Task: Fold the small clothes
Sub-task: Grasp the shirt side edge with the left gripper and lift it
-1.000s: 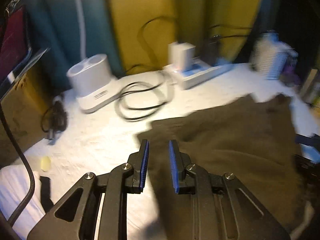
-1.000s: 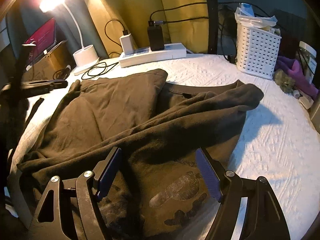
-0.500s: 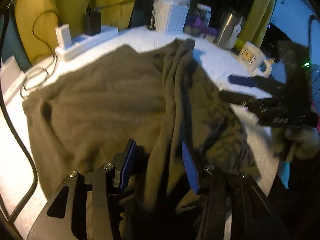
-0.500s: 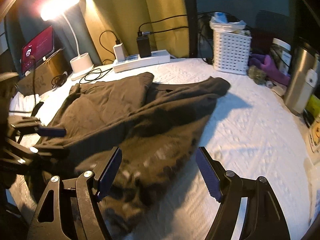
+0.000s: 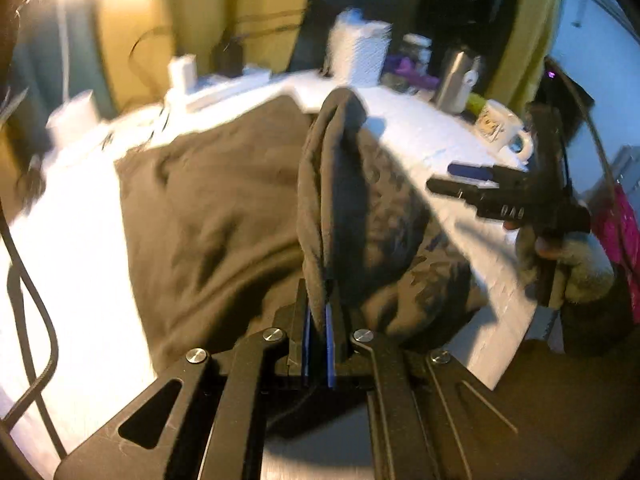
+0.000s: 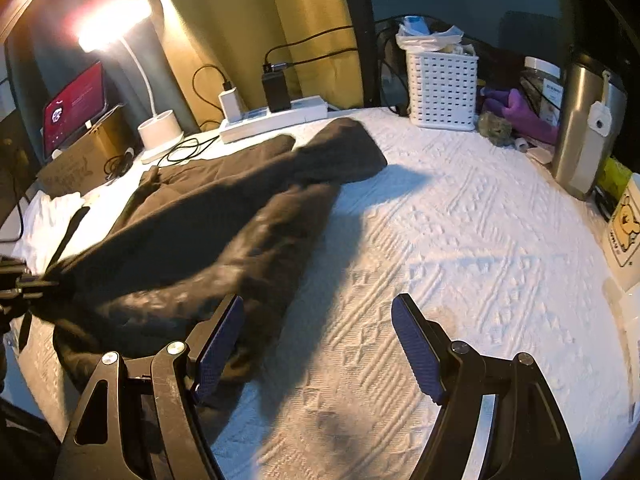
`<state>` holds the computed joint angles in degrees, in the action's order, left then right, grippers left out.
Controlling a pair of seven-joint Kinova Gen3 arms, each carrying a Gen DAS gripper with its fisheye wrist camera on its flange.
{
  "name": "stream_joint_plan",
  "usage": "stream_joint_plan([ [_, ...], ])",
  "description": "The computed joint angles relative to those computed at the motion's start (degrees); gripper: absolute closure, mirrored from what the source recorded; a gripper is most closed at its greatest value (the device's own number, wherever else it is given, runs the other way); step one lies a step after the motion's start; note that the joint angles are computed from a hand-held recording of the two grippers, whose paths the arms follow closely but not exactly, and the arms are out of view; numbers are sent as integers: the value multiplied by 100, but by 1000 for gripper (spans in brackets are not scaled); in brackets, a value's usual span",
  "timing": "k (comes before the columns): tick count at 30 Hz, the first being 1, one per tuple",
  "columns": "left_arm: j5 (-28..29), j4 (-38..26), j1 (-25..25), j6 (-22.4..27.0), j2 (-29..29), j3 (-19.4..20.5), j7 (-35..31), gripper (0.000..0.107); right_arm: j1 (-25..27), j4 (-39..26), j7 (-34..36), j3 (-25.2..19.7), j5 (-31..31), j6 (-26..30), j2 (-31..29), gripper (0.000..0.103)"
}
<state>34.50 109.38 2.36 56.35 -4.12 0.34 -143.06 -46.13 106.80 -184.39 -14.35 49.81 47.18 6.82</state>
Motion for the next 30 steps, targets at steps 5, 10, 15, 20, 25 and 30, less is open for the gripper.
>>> stream_joint_plan([
  [5,-158,-137,-174,512,138,-88,314,100,90,-6,229,62,-28,-396,86,25],
  [10,-61,-541,-191,339,148,-27,453,68,156,36,369,173,18,-659,75,25],
  [15,-182,-1190,76,-174,732,329,606,68,336,146,386,261,105,-830,-42,25],
  [20,-844,-2090,546,-404,1765,770,1313,68,570,264,364,280,181,-946,-153,25],
  [25,-1606,-2828,1046,-280,2620,927,2013,68,829,403,329,319,165,-1136,-204,25],
  [30,-1699,-2939,1042,-276,2785,1099,2035,69,1129,520,557,412,-250,-1598,-182,25],
])
